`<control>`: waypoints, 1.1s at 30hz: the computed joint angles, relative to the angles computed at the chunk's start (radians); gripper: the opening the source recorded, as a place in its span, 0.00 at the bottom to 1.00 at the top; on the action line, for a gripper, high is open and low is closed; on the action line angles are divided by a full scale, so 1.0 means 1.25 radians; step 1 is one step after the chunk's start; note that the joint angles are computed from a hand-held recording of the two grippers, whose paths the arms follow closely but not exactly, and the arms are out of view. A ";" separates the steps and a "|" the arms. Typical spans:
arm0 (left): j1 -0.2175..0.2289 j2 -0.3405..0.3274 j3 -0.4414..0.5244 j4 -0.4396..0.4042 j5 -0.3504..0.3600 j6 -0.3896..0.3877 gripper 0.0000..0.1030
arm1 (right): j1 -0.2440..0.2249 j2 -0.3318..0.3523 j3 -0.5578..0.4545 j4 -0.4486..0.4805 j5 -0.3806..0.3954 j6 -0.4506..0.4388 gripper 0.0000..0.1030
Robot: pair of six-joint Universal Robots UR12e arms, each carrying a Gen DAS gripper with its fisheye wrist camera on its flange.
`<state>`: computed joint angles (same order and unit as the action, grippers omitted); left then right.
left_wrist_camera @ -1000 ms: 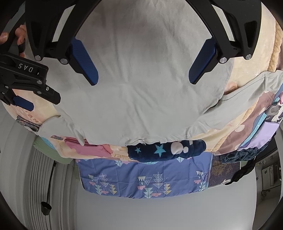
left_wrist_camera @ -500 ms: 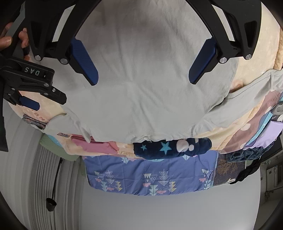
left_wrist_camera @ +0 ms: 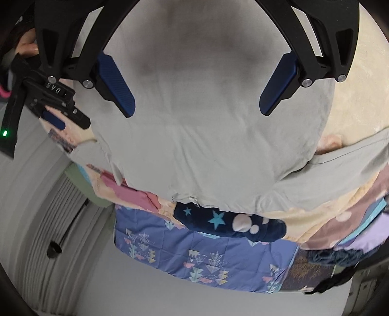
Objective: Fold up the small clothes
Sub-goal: 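Grasp the grey t-shirt's side edge with the left tool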
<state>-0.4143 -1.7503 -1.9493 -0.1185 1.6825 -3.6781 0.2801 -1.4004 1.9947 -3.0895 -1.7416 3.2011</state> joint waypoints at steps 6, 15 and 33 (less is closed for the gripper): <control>0.001 0.018 -0.004 -0.033 0.100 -0.001 0.99 | 0.003 0.007 -0.006 0.013 0.006 -0.002 0.98; 0.084 0.066 -0.077 -0.033 0.064 -0.083 0.46 | 0.004 0.016 -0.016 0.027 -0.006 -0.004 0.98; 0.458 0.241 -0.351 0.017 -0.005 -0.523 0.47 | 0.003 0.031 -0.026 0.047 -0.035 0.000 0.98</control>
<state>0.1588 -1.4494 -2.3885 -0.0975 1.6766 -4.3325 0.2834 -1.3613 1.9616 -3.0308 -1.7850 3.2009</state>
